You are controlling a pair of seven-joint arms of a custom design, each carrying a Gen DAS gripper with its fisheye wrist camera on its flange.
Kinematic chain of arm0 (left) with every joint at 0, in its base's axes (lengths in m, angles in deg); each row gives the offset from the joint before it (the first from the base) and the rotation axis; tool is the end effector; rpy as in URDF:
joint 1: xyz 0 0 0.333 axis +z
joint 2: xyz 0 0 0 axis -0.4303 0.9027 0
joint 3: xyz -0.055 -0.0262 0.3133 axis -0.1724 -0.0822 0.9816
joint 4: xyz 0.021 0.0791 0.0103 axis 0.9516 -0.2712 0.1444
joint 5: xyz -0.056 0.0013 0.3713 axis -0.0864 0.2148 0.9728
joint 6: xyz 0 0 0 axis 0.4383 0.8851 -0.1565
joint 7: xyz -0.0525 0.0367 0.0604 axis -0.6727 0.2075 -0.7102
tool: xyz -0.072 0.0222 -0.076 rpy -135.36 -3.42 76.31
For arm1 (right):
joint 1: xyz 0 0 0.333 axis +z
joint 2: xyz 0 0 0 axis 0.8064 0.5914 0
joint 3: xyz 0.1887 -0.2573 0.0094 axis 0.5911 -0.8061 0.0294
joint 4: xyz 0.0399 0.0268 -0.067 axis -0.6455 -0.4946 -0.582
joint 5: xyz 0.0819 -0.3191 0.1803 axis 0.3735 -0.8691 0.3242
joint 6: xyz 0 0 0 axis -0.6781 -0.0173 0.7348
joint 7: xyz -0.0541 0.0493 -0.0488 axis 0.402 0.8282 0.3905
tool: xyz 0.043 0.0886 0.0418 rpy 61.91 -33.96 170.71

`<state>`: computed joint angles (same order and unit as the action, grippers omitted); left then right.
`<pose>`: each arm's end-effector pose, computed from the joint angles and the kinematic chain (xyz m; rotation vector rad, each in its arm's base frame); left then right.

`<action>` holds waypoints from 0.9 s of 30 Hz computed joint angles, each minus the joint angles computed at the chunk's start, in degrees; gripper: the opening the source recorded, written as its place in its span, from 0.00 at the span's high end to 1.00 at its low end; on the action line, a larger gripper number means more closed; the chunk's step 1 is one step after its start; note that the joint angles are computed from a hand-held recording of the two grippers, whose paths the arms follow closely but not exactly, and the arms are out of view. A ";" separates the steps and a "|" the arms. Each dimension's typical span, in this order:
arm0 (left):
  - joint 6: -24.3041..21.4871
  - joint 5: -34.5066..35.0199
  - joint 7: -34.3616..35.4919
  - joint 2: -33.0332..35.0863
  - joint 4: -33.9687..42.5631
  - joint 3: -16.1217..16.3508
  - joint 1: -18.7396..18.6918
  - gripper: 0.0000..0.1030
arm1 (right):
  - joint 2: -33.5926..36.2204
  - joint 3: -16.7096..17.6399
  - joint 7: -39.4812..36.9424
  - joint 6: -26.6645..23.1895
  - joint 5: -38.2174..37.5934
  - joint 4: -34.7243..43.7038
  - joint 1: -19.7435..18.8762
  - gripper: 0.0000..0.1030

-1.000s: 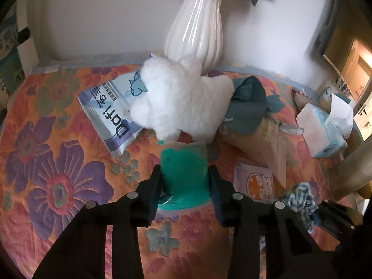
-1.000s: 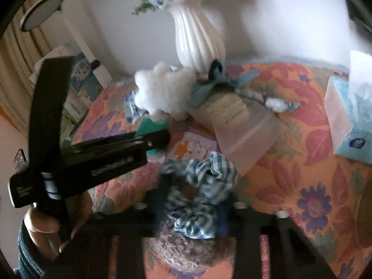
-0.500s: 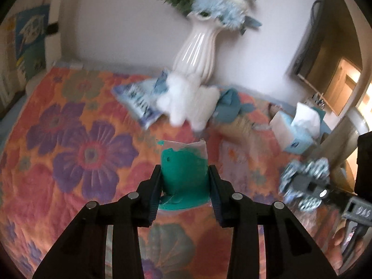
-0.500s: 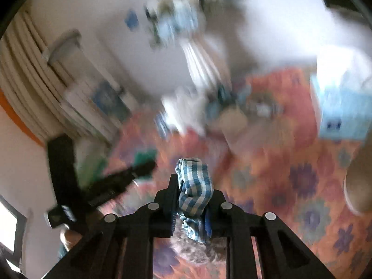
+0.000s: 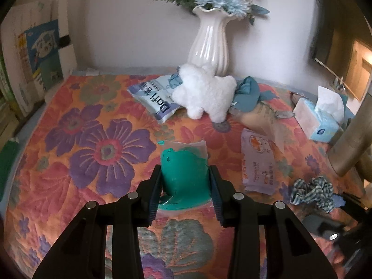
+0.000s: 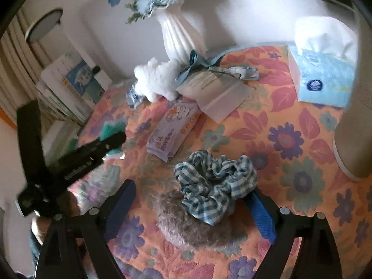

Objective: Organize soft objects
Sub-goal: 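Grasp the teal sandbag with the left tool while the right tool grasps the checked scrunchie and fuzzy ball, then carry the sandbag and scrunchie to the dark basket and open both tools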

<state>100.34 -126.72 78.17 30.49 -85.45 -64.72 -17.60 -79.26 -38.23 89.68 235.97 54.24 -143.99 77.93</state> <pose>0.6608 -0.0468 0.4295 -1.3478 2.3058 -1.0377 0.5314 0.2556 0.4198 -1.4018 1.9861 -0.3308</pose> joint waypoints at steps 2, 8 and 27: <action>-1.80 0.59 -2.19 0.84 1.41 0.57 0.15 0.65 | 0.46 -0.52 0.92 -2.14 -2.49 1.36 0.98 0.30; -4.45 2.26 -5.18 1.92 3.07 0.99 0.45 0.65 | 1.04 0.44 1.28 -7.92 -6.35 3.91 1.52 0.49; -6.10 1.67 -2.93 1.78 3.05 0.76 0.82 0.65 | 2.01 2.24 -2.30 -11.37 -3.79 5.74 0.60 0.47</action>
